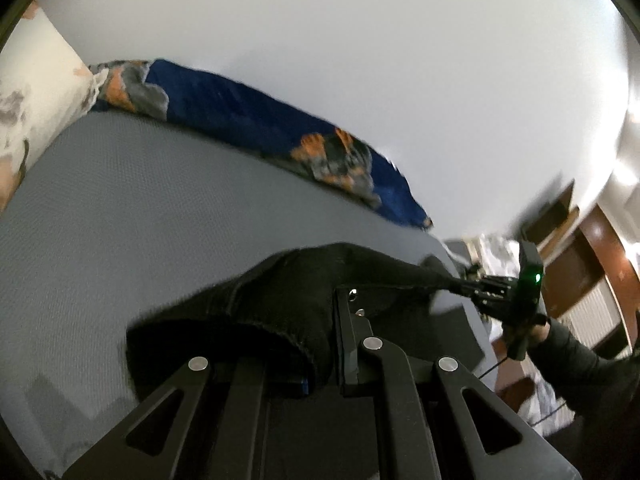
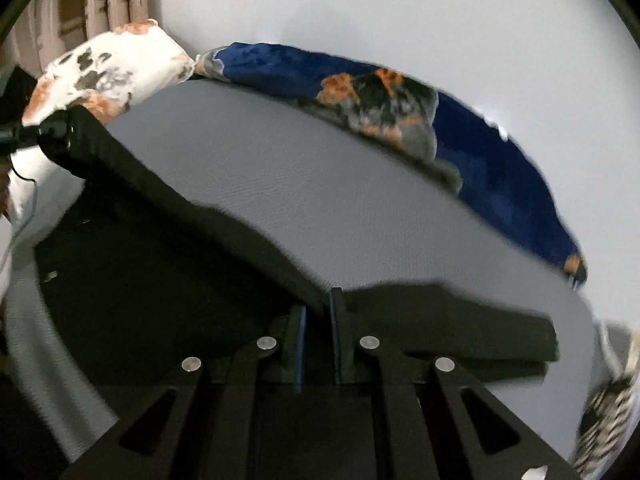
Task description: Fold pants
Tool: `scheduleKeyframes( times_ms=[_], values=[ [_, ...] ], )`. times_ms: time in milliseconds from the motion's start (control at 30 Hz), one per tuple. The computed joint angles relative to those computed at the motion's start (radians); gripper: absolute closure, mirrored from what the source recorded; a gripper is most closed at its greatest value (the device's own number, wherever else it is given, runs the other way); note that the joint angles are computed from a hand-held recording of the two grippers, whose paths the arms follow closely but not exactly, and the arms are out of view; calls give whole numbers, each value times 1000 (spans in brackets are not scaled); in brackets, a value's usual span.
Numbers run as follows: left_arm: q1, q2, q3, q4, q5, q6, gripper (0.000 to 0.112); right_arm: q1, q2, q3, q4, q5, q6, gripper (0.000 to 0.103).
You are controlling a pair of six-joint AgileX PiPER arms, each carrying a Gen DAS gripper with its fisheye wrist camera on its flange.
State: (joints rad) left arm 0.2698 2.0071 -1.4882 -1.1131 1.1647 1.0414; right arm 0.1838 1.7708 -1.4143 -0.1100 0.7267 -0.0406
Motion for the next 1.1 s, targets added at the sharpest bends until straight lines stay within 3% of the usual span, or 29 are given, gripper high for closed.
scheduleKeyframes(
  times_ms=[100, 233, 533, 633, 700, 767, 967, 1100],
  values=[
    [28, -65, 125, 38, 21, 64, 102, 34, -88, 154, 6, -34, 58, 96],
    [39, -124, 261, 122, -10, 120, 101, 56, -148, 308, 81, -70, 72, 96],
    [10, -135, 391, 298, -142, 101, 93, 96, -74, 422, 102, -147, 117, 97],
    [6, -157, 404, 345, -171, 68, 84, 99, -42, 420, 103, -159, 136, 96],
    [4, -177, 407, 379, -191, 30, 62, 99, -42, 423, 106, -170, 138, 96],
    [6, -204, 419, 430, -225, -16, 49, 95, -41, 420, 117, -167, 128, 96],
    [31, -282, 449, 493, -187, -92, 48, 99, -41, 439, 97, -202, 133, 94],
    [82, -331, 432, 487, -90, -142, 48, 95, -45, 460, 108, -239, 124, 93]
  ],
)
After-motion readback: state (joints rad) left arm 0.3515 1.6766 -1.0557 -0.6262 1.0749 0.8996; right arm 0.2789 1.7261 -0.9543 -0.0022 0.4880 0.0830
